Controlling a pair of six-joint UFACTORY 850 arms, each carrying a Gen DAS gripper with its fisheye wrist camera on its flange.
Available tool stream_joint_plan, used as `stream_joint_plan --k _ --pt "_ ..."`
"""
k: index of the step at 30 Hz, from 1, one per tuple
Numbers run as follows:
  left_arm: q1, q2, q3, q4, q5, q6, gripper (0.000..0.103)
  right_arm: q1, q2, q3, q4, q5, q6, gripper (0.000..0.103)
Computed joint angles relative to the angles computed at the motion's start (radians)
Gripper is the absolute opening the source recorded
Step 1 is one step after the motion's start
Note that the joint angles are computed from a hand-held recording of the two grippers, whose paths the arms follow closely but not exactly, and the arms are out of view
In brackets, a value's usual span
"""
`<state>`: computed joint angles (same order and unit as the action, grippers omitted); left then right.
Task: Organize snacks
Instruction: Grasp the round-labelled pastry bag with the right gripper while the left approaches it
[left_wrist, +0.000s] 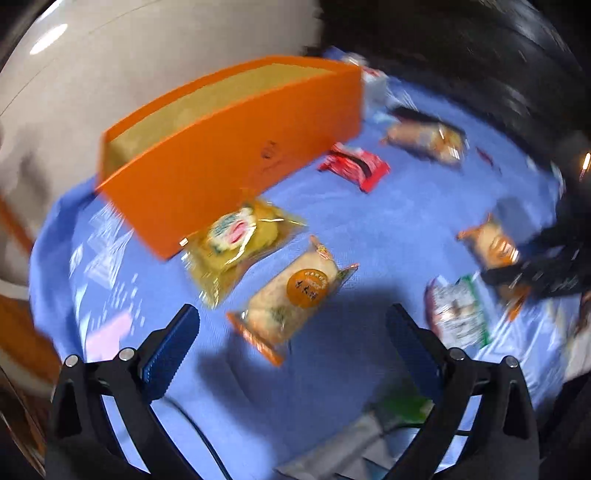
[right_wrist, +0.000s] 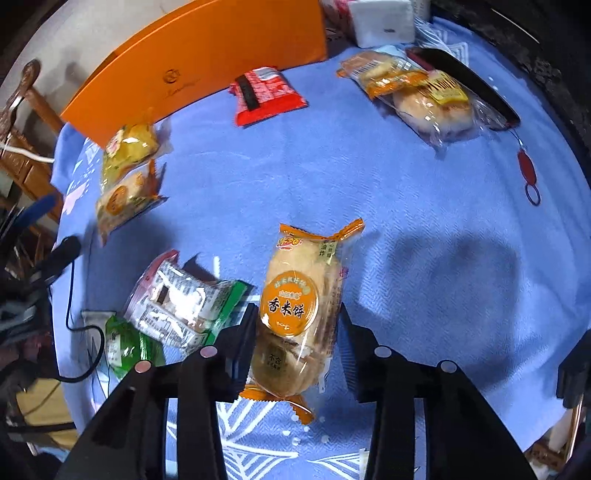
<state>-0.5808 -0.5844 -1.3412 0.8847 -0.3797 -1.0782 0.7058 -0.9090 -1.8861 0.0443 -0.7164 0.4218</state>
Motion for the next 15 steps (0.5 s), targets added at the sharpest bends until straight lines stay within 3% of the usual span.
stream_joint_plan --k 4,9,15 --pt "0.028 -0.076 -0.076 -0.162 -0.021 0.287 0.099 0.008 -0.001 -0.008 -0.012 0.003 -0.026 0.041" --pt "0.052 -0.115 -0.115 -0.308 0.02 0.439 0.099 0.006 0.035 0.046 -0.004 0.024 -0.028 0.042" --pt "0.056 -0.144 -0.132 -0.382 0.047 0.514 0.099 -0.002 0.022 0.036 0.005 0.019 -0.003 0.042"
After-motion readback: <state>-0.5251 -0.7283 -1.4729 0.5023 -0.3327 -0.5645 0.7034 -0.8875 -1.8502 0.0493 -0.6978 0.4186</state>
